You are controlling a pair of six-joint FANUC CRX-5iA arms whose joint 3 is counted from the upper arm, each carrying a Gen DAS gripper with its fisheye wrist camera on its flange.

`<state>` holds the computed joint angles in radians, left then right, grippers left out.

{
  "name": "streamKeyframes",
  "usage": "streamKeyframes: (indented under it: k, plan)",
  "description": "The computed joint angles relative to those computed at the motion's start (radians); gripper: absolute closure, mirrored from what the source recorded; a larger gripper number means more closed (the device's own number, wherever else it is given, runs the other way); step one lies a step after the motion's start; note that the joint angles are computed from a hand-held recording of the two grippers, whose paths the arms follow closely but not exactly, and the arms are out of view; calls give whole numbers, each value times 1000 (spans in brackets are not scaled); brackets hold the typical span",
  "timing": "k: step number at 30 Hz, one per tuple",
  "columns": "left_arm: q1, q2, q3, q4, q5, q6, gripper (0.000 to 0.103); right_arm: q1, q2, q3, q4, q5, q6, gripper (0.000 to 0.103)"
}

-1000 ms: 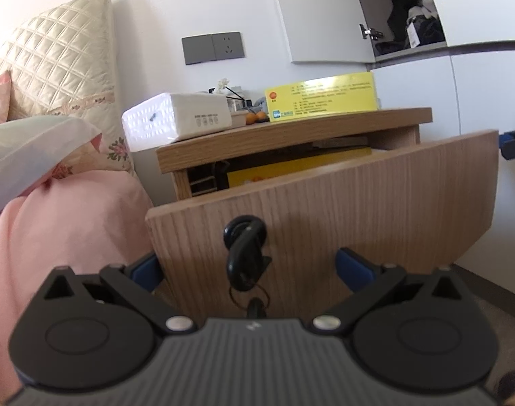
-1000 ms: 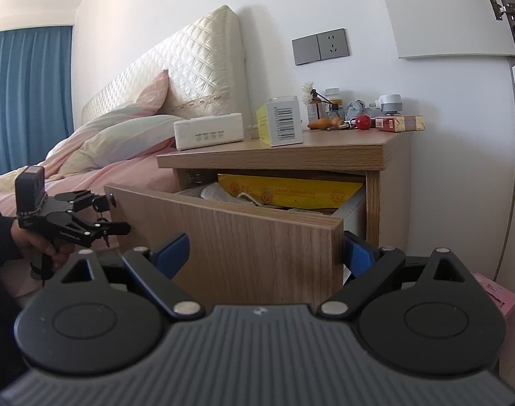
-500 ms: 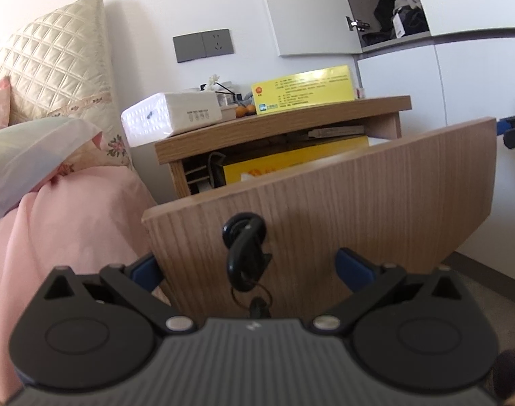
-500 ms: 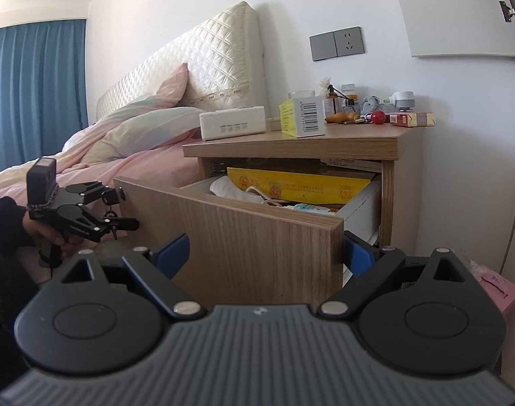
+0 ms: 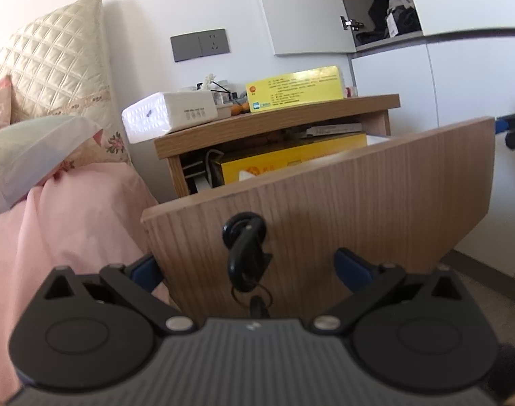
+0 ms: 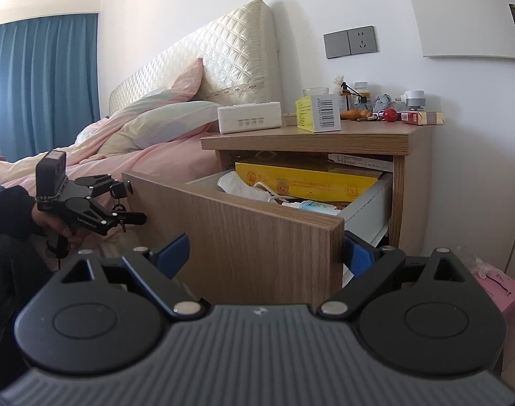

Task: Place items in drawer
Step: 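Pull the drawer further open with the left tool, then release the knob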

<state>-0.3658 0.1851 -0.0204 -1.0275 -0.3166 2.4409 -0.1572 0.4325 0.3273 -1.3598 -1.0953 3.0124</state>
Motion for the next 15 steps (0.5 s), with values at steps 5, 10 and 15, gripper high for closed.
streamKeyframes:
  k: [5,10,15]
  plan:
    - [13,-17,-21,58,14,-51,0,-1,-15,-15,8,-4,-1,6]
    - [34,-34,-45,139,39,-118,0,-5,-26,-28,12,-9,1,6]
    - [42,-39,-53,176,47,-149,0,-5,-30,-32,16,-9,2,6]
